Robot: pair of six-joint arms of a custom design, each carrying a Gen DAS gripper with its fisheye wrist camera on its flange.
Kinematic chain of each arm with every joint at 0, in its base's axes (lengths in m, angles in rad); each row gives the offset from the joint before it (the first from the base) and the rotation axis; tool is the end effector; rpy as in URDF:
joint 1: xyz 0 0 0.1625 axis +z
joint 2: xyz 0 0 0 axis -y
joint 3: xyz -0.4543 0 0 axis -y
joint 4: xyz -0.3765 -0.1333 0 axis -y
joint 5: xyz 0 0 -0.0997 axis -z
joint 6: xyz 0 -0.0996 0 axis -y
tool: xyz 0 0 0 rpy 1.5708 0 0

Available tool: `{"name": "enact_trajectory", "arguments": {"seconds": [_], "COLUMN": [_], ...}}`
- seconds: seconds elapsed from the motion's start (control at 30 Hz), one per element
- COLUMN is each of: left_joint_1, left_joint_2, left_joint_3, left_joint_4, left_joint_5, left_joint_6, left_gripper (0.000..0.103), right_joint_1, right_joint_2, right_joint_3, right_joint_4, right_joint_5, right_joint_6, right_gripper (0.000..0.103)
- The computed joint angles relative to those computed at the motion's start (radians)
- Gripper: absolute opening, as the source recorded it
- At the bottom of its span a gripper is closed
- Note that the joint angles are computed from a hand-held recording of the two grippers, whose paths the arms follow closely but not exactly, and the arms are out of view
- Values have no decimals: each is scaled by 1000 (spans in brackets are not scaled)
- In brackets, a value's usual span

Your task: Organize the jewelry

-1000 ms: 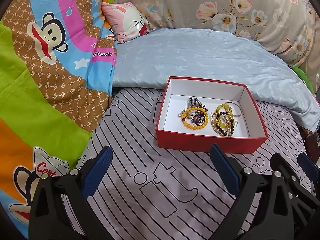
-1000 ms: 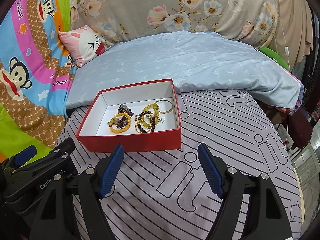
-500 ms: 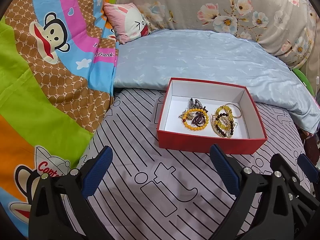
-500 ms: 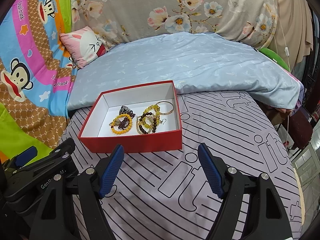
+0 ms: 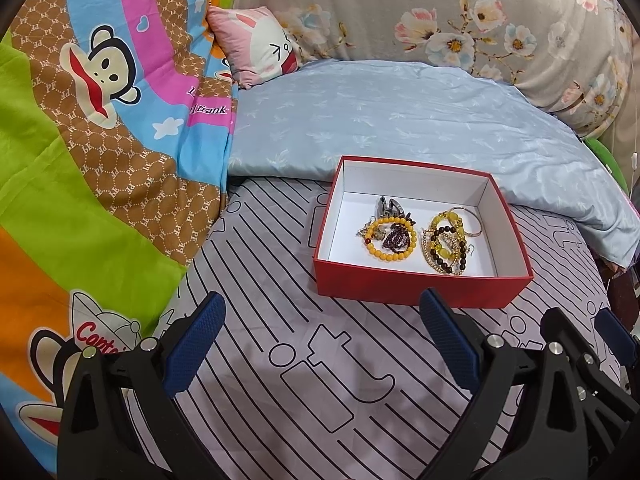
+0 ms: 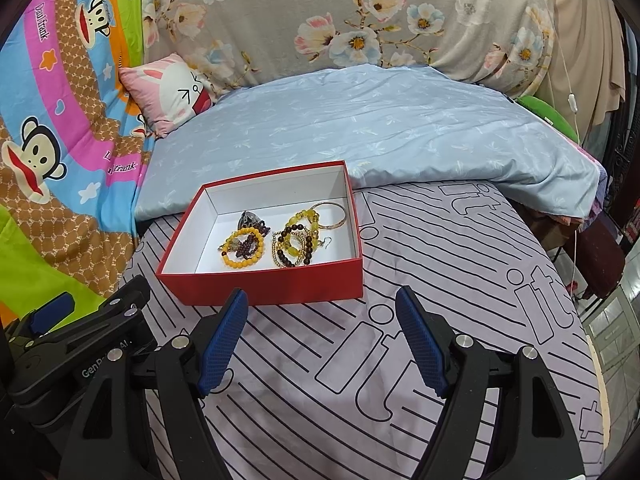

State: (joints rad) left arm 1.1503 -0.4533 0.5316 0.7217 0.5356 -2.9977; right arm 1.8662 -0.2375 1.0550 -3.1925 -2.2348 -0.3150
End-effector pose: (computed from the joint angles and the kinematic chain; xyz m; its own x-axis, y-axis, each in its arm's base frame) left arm -0.1053 -0.7719 0.2261 -0.6611 -0.2412 -0.7104 0.3917 0.6967 -0.6010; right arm 0.3089 -0.7681 0.0122 -0.7767 -0.0198 0.6296 -0.4655 0.6915 -0.5524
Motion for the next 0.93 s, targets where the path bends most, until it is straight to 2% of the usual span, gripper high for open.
{"name": "enact_trajectory", "arguments": {"seconds": [0.2,0.33,0.93], "left_joint_1": [-4,-2,-3], "left_joint_2": [-17,-8,-25], "left_joint_3": [43,23,67], "left_joint_4": [-50,-18,-65], "left_joint_5": [-14,-2,-7], "left_joint_6": [31,10,30], "left_gripper": [95,95,95], "right_joint_1": [4,4,3], "right_joint_2": [-4,-7,-6], "right_joint_3": [7,9,23], "right_joint_4": [-3,1,-10], "right_joint_5": [-7,-6,-9], "right_joint_6": [-3,-1,8], "right_gripper": [75,75,75]}}
